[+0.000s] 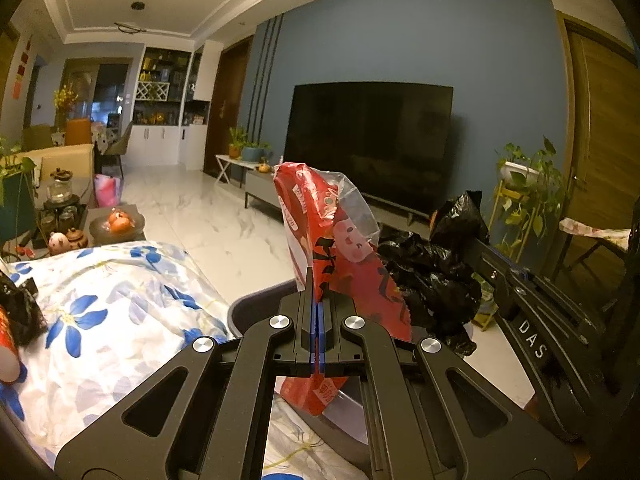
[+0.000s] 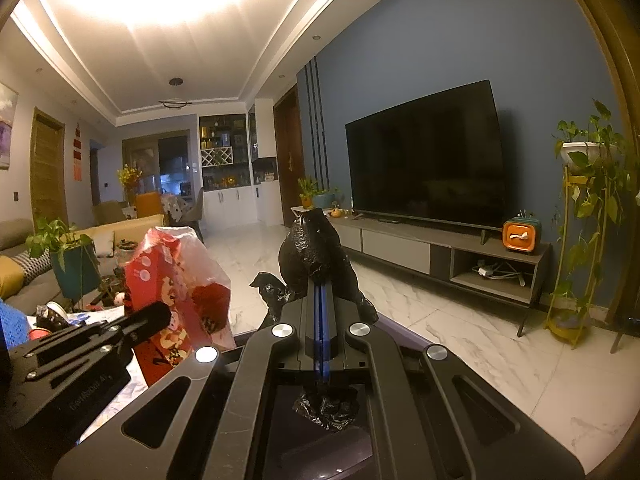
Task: Collect trash
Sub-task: 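Carry the red snack bag and black bag with both tools over the grey bin, then open both tools to drop the bags into the grey bin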
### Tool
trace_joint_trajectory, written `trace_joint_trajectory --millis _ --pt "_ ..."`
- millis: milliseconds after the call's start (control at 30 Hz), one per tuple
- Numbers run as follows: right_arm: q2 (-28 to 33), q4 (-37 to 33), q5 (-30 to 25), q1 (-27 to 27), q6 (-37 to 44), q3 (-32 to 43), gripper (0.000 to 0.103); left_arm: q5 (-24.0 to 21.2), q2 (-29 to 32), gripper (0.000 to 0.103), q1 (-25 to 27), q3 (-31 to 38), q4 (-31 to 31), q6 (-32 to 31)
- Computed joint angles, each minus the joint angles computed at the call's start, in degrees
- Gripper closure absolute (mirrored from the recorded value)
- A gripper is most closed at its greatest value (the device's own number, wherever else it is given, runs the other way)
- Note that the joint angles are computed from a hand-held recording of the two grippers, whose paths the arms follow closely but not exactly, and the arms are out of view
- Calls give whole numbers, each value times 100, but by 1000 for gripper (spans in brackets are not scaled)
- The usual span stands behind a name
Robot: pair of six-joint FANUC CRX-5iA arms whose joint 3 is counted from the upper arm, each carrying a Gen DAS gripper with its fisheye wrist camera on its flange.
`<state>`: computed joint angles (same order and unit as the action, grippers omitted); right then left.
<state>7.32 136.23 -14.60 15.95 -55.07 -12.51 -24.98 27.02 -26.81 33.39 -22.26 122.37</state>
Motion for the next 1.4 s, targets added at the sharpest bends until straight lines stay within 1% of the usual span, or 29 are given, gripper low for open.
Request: trace_joint_trajectory --millis 133,233,367,400,467,500,533,567,600,633,667,700,767,800,833,900,967,1033,1067,1100,1133,1167,1200,1267,1300,1367,1400 --pt "25 -234 30 48 192 36 101 10 90 103 25 40 204 -164" --pt "55 -263 73 48 181 70 101 8 142 103 36 72 305 -256" --pt "92 -602 -14 159 473 66 101 46 206 103 99 66 636 -471" --pt "95 -680 -57 188 534 58 100 65 230 103 121 69 746 -564" --pt "104 -747 -78 192 577 68 90 140 273 101 182 11 1154 -941" --pt "103 -804 -103 201 604 64 76 151 294 96 211 -14 1366 -1131" --pt "91 -800 -120 195 556 52 67 123 317 92 229 -12 1493 -1236" --pt "69 -686 -129 175 403 29 65 98 334 78 241 -5 1549 -1277" --pt "54 -729 -176 190 409 -1 61 68 337 65 237 7 1488 -1203" --pt "31 -909 -280 253 542 -51 59 58 304 60 215 2 1234 -929" --pt "4 -919 -328 269 535 -84 57 76 262 53 201 -33 1062 -740" --pt "-22 -952 -395 297 560 -124 52 99 217 46 193 -79 929 -584" --pt "-73 -1125 -510 380 722 -203 46 55 119 38 160 -126 551 -159" --pt "-99 -1163 -509 395 763 -229 42 57 72 37 157 -172 470 -69" --pt "-131 -1165 -490 397 772 -255 38 -11 7 36 120 -183 210 165" --pt "-224 -1069 -508 419 716 -351 34 -226 -81 32 8 -131 -315 600" --pt "-300 -992 -579 438 692 -429 32 -356 -195 29 -89 -163 -750 998" --pt "-409 -685 -588 411 417 -514 28 -470 -357 26 -196 -254 -1176 1422" --pt "-474 -270 -461 312 40 -520 27 -565 -425 25 -262 -277 -1412 1641" --pt "-534 -156 -495 332 -47 -569 24 -665 -502 23 -335 -317 -1668 1869" --pt "-576 -231 -590 384 36 -639 22 -789 -615 22 -449 -392 -2058 2206" --pt "-612 -216 -624 403 40 -679 22 -969 -698 21 -564 -432 -2398 2493" --pt "-666 -174 -625 435 -8 -727 21 -1118 -763 20 -645 -476 -2609 2670" --pt "-722 -320 -618 490 65 -785 21 -1355 -911 20 -766 -611 -2910 2932" --pt "-758 -290 -590 513 -4 -810 21 -1464 -955 20 -812 -644 -2993 2995" --pt "-790 -405 -579 595 116 -844 21 -1760 -1107 20 -936 -768 -3224 3157" --pt "-794 -423 -571 621 156 -844 20 -1833 -1196 20 -959 -856 -3292 3215"
